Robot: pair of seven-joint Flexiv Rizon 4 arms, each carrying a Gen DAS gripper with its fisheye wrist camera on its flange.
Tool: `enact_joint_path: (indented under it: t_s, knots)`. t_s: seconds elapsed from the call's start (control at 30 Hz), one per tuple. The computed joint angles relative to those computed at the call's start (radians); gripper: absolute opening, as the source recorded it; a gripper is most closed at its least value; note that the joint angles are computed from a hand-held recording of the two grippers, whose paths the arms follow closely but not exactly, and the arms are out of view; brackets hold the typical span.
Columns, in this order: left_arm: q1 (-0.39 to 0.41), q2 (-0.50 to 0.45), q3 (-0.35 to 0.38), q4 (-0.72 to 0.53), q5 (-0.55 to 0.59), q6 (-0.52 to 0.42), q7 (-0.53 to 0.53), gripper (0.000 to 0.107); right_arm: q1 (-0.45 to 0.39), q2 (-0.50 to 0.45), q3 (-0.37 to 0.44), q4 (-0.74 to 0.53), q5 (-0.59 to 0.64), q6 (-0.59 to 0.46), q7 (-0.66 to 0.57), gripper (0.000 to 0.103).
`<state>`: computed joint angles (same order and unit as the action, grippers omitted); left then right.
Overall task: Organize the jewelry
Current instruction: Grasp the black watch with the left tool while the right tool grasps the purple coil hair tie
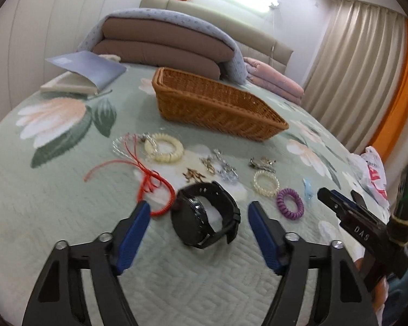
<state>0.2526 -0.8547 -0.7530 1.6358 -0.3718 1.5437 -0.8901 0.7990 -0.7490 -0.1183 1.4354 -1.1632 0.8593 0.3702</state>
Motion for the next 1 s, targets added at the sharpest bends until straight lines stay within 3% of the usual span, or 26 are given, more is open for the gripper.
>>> enact_joint_path:
  t_s: [0.23,0.37,0.5,0.8,0.87,1.0]
  knots:
    - [-0.070,0.014,0.089,-0.012,-0.055,-0.010,-0.102,0.061,-0.007,-0.069,0.038,-0.102,0.168,-0.024,-0.189,0.040]
    - [-0.028,0.024,0.034,0.057,-0.057,0.070,-0.157,0.060,-0.005,-0.075,0.029,-0.093,0.225,0.005,-0.187,0.039]
    - [0.011,0.020,-0.018,0.083,-0.039,0.015,-0.211,0.060,-0.001,-0.084,0.012,-0.104,0.248,0.015,-0.200,0.037]
    - [-0.009,0.005,0.000,0.063,-0.042,0.042,-0.290,0.060,0.006,-0.096,-0.005,-0.122,0.281,0.015,-0.231,0.037]
    - [-0.032,0.015,0.038,0.057,-0.028,0.072,-0.325,0.060,0.008,-0.099,-0.004,-0.130,0.287,0.004,-0.240,0.037]
    - [-0.085,0.013,0.122,-0.013,-0.016,0.015,-0.367,0.060,0.011,-0.115,0.004,-0.165,0.311,-0.038,-0.278,0.037]
